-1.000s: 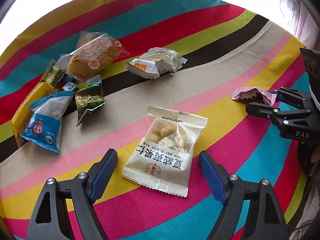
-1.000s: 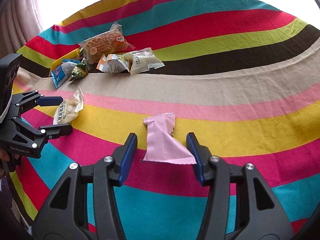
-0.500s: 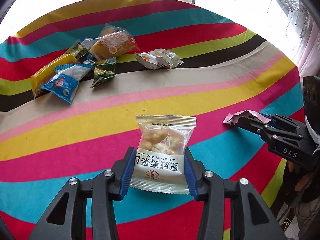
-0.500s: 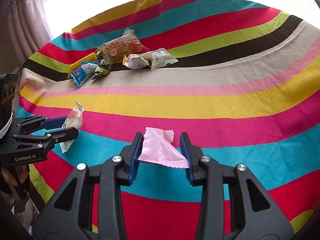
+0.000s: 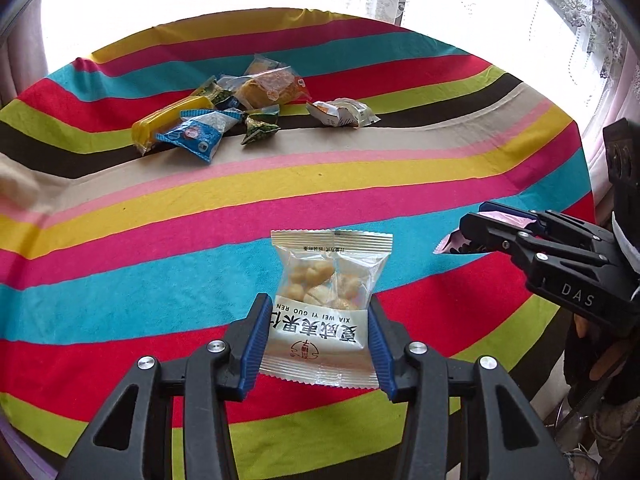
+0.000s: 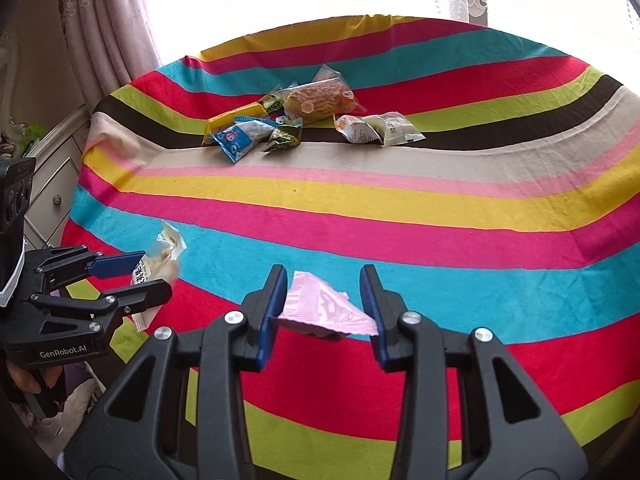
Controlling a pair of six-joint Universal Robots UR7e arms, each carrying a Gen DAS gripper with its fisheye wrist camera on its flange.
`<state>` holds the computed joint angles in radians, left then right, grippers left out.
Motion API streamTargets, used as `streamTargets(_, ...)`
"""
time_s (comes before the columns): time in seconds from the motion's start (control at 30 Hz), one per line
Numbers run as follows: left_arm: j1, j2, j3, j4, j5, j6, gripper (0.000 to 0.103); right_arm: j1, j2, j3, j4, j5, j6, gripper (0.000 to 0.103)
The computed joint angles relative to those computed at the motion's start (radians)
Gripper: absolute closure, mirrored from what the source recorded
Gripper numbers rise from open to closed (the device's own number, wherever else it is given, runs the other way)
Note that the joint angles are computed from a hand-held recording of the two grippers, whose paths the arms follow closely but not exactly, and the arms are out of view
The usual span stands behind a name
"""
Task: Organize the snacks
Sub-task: 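Carry both snacks to the white box and open both tools over it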
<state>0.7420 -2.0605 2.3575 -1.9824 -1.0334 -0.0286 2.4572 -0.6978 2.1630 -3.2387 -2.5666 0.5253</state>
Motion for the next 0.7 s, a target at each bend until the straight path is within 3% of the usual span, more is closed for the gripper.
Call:
streamTargets(0.4,0.025,-0.114,-0.036,0.103,0.012,-0.031,0.056,0.059,0.049,-0.113,0.095,0.018,-0.033,0.061)
streamTargets(0.7,0.067,-0.189,-0.077,0.158,0.027,-0.037,0.056,0.081,0.109,-0.21,0.135,0.066,-0.111,0.061)
